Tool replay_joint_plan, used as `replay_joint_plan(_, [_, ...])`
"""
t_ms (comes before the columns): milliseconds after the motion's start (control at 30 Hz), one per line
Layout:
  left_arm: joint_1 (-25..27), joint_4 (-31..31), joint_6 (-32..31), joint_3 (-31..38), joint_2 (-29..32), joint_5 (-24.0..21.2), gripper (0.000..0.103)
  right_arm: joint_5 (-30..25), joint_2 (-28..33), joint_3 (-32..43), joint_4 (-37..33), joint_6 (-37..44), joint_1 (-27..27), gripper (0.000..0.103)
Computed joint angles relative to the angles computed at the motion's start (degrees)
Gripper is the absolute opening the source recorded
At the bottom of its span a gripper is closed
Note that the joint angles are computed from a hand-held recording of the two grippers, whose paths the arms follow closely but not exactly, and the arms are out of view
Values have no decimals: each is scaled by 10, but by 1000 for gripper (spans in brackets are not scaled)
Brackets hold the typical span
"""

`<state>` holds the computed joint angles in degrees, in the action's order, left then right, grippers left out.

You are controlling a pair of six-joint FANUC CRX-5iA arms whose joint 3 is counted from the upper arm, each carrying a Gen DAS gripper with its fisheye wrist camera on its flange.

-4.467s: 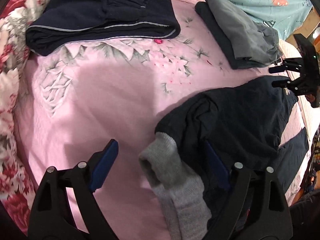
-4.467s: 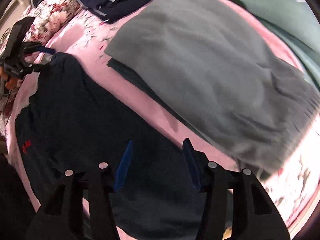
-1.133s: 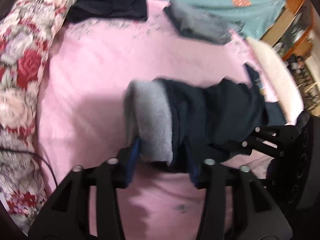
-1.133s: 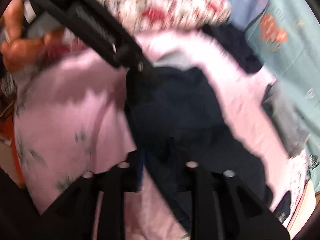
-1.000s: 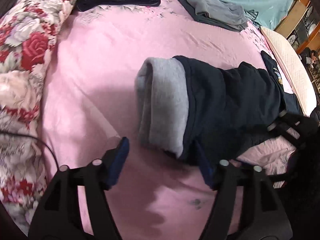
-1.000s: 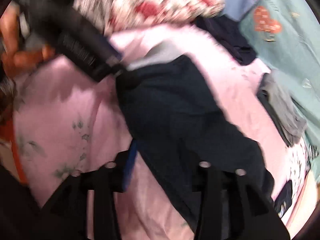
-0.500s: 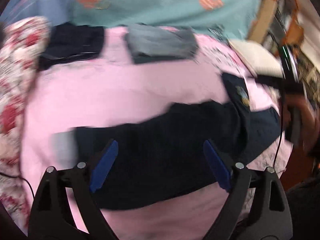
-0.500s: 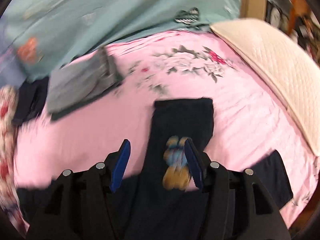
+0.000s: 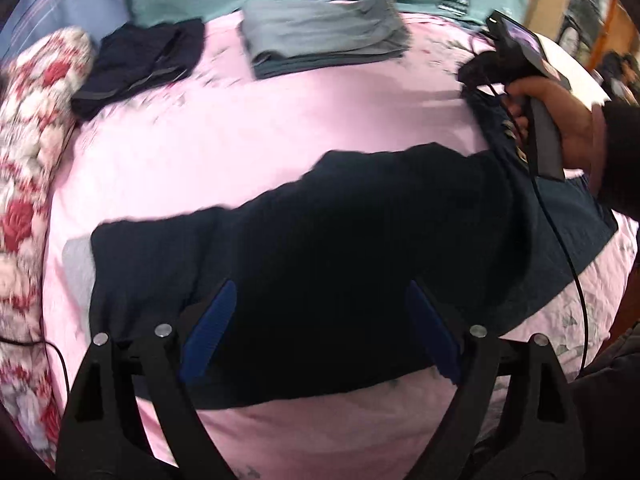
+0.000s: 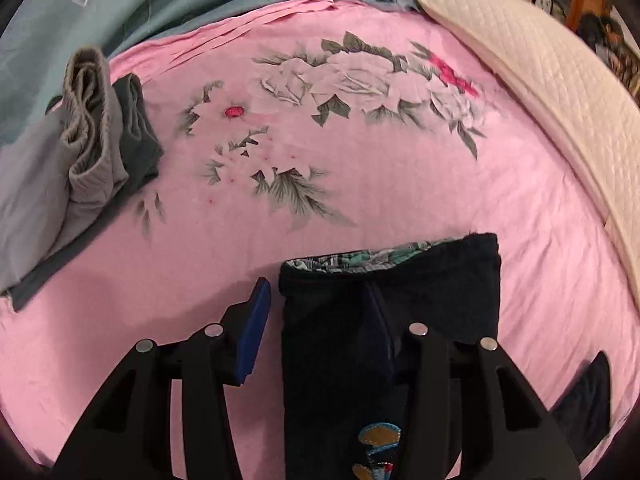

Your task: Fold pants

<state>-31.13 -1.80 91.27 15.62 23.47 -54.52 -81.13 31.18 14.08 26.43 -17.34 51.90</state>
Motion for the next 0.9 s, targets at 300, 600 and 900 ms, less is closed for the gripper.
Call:
replay_joint_plan(300, [6,12,-5,12,12,0,88,74,-113,-131,83,-118,45,6])
replay_joint_plan(600, [-18,75,-104,52,52,5,89,0,-331,-335,274,-402,221,6])
replay_joint_plan(900, [-55,107,-151,131,112,-50,89,-18,-401,-475,79,-774,465,10])
